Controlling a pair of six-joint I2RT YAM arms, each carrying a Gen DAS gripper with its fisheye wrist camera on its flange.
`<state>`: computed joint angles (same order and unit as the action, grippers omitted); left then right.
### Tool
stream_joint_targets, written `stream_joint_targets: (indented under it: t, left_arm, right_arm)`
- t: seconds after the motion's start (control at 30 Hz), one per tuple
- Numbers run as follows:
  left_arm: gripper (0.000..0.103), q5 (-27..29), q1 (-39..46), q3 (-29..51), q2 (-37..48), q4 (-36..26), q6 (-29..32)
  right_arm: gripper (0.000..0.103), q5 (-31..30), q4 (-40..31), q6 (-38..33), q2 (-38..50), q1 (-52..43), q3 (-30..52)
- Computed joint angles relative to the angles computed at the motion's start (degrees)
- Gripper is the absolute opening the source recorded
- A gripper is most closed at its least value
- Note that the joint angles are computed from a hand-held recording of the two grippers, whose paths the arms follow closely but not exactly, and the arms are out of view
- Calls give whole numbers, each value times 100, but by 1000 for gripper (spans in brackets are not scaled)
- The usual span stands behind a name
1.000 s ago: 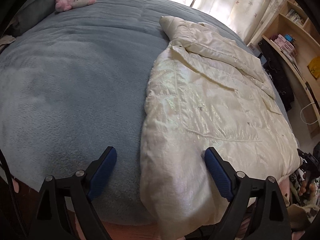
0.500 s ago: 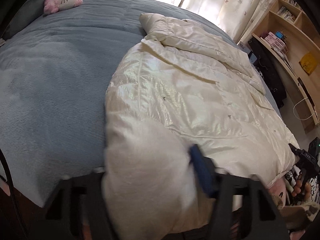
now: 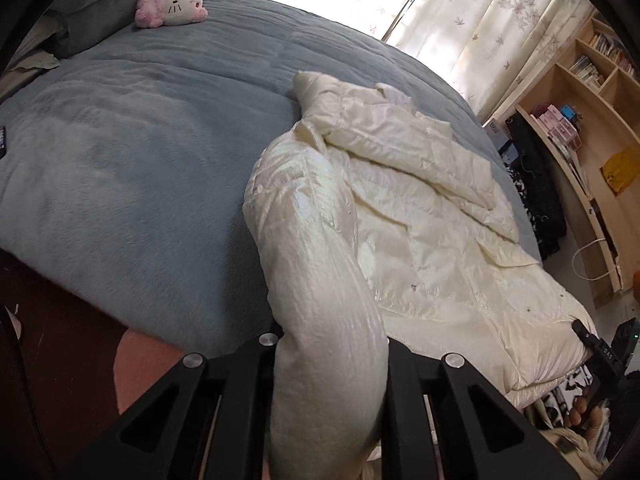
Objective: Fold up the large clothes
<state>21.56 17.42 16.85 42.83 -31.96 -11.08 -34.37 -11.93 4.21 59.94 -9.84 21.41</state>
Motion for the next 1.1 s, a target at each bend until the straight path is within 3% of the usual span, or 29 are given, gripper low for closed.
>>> stream_joint_targets:
  t: [0.1, 0.2, 0.33, 0.5, 0.63, 0.73, 0.8, 0.87, 0.93, 1.0, 1.1]
  left_arm:
    - [11, 416, 440, 412, -352, -799, 260]
    - [11, 646, 597, 672, -97, -795, 180]
    - [11, 849, 474, 1121, 863, -79, -263]
    - [11, 868, 201, 2032, 2346, 863, -859]
    - [15, 691, -81, 3368, 4092, 1645, -1432]
    - [21, 397, -260, 4694, 5549, 1874, -1897]
    - [25, 229, -337, 5761, 6595, 1782, -2054]
    - [37, 294, -362, 6681, 7434, 1552, -2190]
    - [45, 413, -378, 7811, 8381, 1158, -2328]
    - [58, 467, -385, 8551, 8981, 841, -2342]
    - [69, 743, -331, 8929, 9369, 878, -2433]
  right_arm:
    - [19, -259, -725, -216, -563, -249, 149]
    - [19, -377, -874, -71, -722, -285, 323]
    - [19, -478, -252, 561, -221, -145, 587]
    - [20, -417, 681, 1441, 1117, 200, 1437]
    - [22, -256, 1016, 2012, 2650, 415, 2764]
    - [27, 9, 890, 2368, 3920, 623, 4100]
    - [33, 226, 606, 2582, 4797, 746, 5135]
    - [46, 294, 66, 2679, 5789, 823, 6402]
    - [66, 389, -591, 2644, 6779, 919, 7778]
    - [73, 427, -950, 2651, 7464, 975, 8707]
    - [75, 414, -968, 2653, 7889, 982, 9140]
